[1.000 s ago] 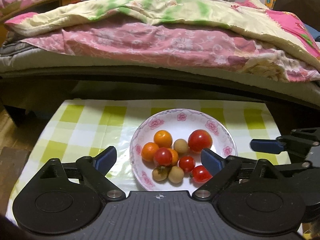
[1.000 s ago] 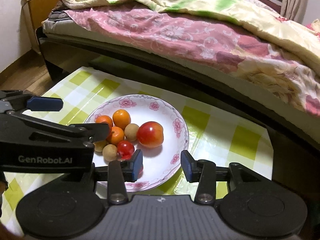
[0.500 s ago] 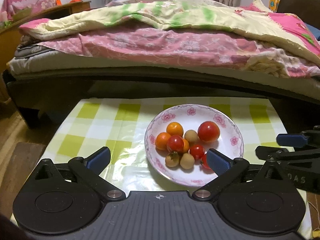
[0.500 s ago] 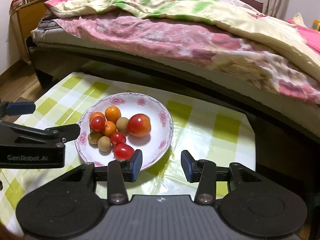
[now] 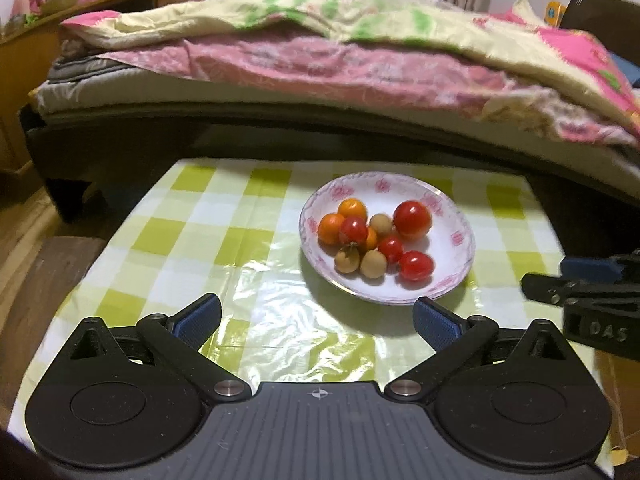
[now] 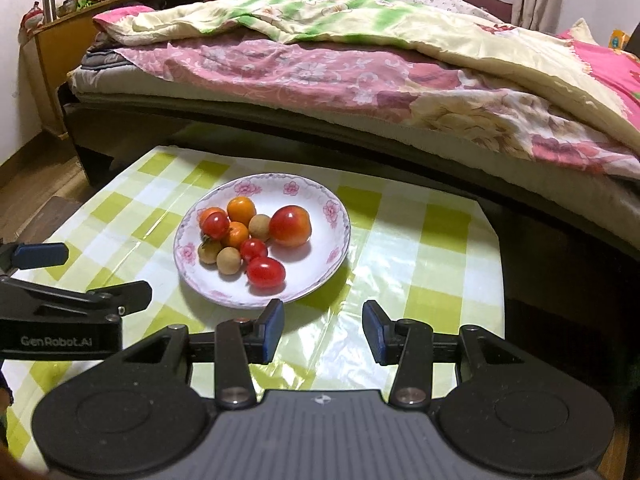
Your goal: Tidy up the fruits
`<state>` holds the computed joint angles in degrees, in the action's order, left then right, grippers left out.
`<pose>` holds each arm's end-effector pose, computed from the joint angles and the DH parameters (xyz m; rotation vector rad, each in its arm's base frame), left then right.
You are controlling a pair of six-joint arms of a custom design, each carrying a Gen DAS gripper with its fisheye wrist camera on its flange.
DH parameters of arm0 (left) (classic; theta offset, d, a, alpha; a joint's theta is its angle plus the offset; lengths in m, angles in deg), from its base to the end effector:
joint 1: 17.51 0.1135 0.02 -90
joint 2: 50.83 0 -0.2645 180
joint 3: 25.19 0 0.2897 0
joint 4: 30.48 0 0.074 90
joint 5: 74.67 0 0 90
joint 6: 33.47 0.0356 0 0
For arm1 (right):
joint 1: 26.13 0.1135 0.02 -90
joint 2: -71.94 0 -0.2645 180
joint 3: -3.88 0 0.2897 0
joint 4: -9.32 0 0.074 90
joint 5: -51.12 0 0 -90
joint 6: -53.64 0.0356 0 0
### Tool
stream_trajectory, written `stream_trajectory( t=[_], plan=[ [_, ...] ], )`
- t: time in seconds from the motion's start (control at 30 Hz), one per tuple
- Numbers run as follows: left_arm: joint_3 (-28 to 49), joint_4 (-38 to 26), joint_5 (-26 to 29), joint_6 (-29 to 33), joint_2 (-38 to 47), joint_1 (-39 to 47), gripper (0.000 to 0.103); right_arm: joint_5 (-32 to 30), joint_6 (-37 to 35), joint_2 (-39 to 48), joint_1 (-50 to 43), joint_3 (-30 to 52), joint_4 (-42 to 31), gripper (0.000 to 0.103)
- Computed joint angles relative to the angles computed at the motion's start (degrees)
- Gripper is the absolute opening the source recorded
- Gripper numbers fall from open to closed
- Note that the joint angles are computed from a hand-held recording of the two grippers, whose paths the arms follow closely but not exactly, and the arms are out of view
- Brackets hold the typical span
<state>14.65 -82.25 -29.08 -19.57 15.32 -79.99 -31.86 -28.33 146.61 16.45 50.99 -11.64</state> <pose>0.1114 -0.1599 0.1297 -0.3773 2.3168 0.1095 0.2086 0.1858 0.1526 -0.6663 2.3322 0.2580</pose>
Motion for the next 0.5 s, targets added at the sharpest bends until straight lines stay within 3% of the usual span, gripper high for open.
stream_trajectory(
  t=[0.13, 0.5],
  plan=[
    [-0.75, -3.17, -2.22, -5.82, -3.99, -4.22, 0.103, -0.39, 1.72, -3.74, 0.51, -2.21, -0.39, 0.045],
    [-1.37, -5.53, -1.41, -11.09, -5.13, -8.45, 0.103, 0.54, 4.88, -10.52, 2.49, -6.13, -2.55, 0.046]
  ],
)
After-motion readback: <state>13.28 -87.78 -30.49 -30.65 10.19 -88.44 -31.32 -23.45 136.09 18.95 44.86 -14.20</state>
